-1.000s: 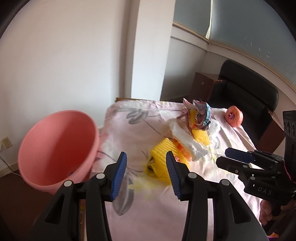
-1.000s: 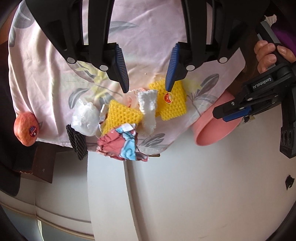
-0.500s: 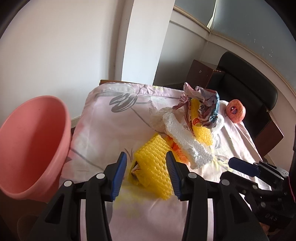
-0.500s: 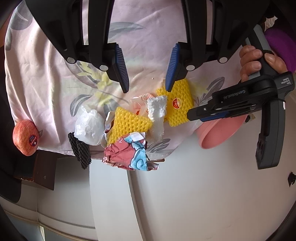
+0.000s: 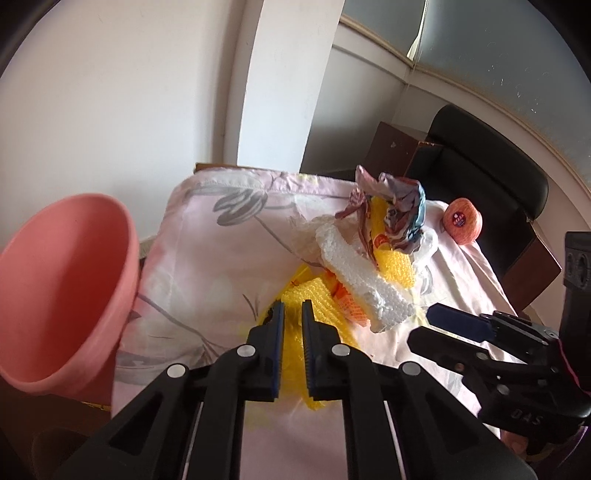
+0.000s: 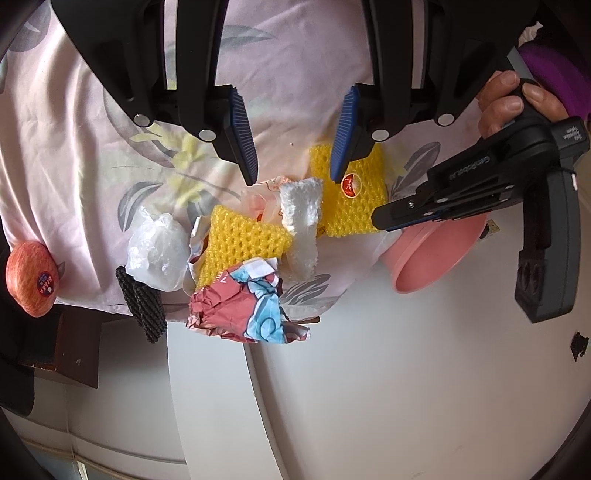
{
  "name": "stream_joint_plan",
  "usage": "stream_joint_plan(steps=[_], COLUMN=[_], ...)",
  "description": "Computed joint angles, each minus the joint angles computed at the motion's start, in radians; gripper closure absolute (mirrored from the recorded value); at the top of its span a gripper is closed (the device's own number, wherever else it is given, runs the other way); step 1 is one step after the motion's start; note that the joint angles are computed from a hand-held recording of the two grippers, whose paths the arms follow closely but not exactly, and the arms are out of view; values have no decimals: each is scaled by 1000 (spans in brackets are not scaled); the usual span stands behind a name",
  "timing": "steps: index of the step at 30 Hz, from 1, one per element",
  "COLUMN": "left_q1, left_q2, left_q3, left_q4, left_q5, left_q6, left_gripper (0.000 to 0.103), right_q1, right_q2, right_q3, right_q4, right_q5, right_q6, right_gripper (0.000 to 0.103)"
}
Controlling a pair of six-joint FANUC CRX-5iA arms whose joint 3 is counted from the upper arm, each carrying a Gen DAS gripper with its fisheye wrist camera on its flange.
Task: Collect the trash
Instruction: 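Grasp the yellow foam net with the left tool while the right tool grasps the white foam strip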
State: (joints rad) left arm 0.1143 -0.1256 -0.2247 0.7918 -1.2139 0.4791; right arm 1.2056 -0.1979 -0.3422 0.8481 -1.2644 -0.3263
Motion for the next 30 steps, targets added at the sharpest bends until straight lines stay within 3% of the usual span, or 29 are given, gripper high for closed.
stream_joint_plan(steps=[10,16,23,30], left_q1=[65,93,132,166], left_q2=[-21,-19,-21,-21], left_q3=[-6,-11,-18,-21], left_q4=[47,59,90,106], left_q5=[-28,-45,-69,-89], left_q6=[-1,1,-22,-28], left_gripper=[95,95,95,95], right_q1=[-36,-39,-59,-85], right_q2=[70,135,124,128], right_q3=[58,123,123,132], right_q4=[-18,-28,-73,-140], right_q5=[-22,-86,1,25], right_q6=[62,135,143,119], right_gripper=[62,62,62,62])
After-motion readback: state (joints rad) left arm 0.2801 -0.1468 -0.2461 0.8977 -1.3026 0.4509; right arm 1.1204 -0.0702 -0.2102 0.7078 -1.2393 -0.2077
